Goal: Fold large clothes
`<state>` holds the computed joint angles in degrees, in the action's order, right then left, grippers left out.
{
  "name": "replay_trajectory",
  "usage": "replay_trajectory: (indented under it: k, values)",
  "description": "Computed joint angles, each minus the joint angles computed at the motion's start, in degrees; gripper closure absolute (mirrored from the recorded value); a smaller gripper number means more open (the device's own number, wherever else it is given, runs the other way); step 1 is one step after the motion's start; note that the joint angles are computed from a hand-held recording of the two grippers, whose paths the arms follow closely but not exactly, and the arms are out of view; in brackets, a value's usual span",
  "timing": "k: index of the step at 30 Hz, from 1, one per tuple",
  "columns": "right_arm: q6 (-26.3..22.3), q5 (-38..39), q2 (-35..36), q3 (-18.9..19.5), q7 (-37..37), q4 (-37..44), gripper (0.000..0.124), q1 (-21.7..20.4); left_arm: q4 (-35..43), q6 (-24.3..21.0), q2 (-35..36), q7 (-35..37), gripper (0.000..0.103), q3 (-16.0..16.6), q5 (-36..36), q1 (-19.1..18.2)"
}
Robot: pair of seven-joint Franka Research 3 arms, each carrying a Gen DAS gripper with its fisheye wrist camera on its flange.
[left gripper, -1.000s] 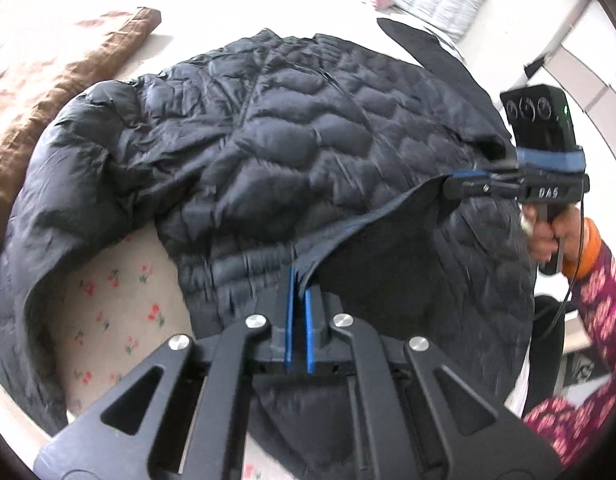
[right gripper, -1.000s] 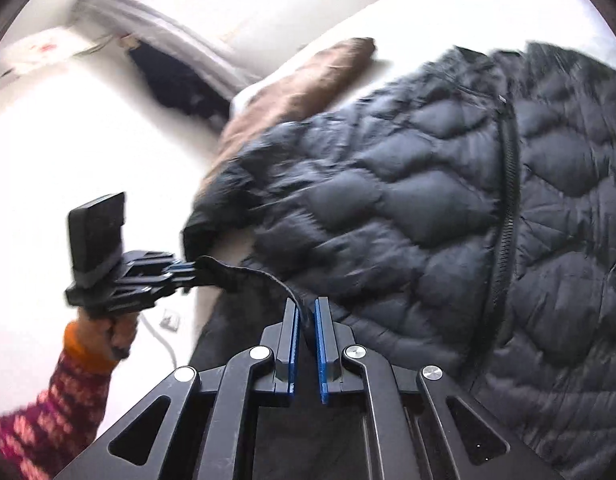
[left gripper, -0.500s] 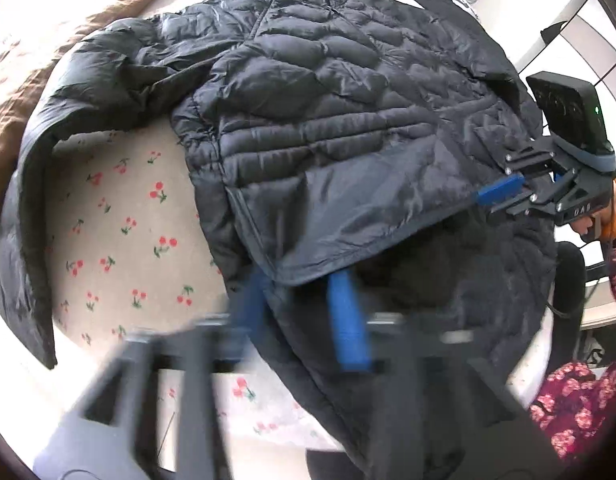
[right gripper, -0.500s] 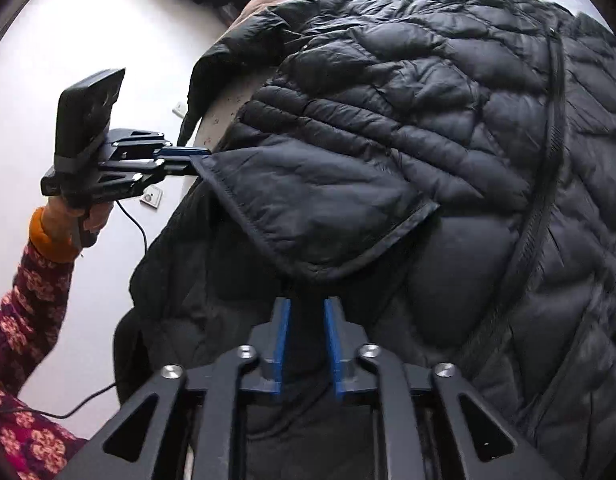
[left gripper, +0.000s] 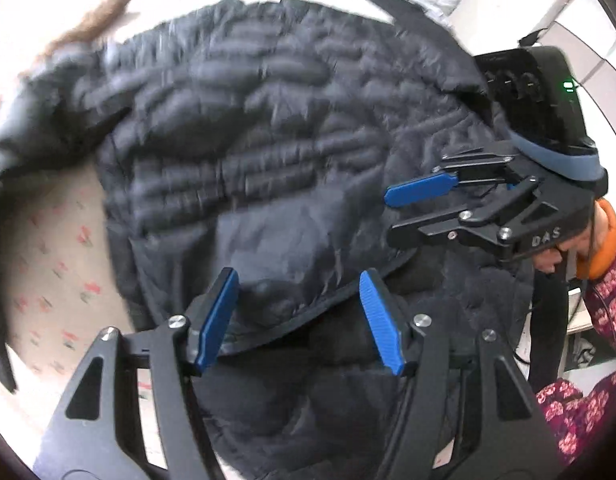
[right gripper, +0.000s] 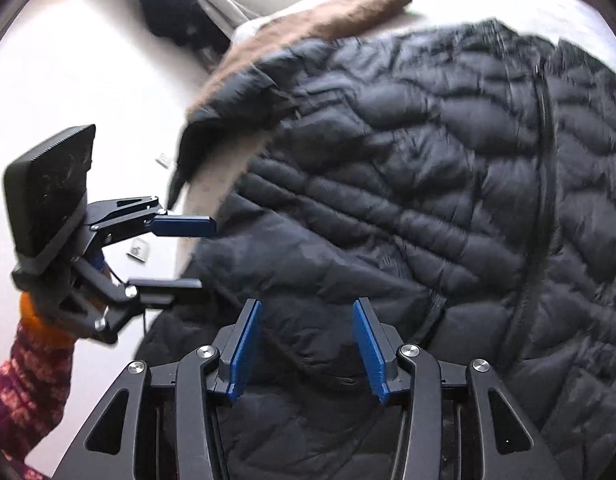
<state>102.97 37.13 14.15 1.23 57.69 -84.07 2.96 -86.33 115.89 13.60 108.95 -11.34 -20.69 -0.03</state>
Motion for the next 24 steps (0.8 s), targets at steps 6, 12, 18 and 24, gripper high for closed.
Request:
replay_trajectory:
  k: [6,12,18,24]
  values:
    - [-1.0,-2.8,-1.2,-1.2,0.3,-4.1,0.076,-0.8,-8.7,4.0,-4.6,-1.5,0.039,0.9,0.2,0.3]
    - [-1.1,-0.9,-5.0,-2.4,0.7,-6.3,0.069,-2.4,-16.3,13.1,-11.6,-7.8,0.028,4.0,-3.9,1.6]
    - [-1.4,3.1,-9.1,-3.9,-1.5,-8.4,0.062,-4.4,-22.9,23.9,-15.7,-23.1,0.024,7.5,-2.1,3.7]
    - [-0.1,3.7,-12.2,-5.4,-2.4,-10.0,0.057,-5.4,-26.8,27.2,-15.8,-33.0,0.023,9.7,-7.0,5.6]
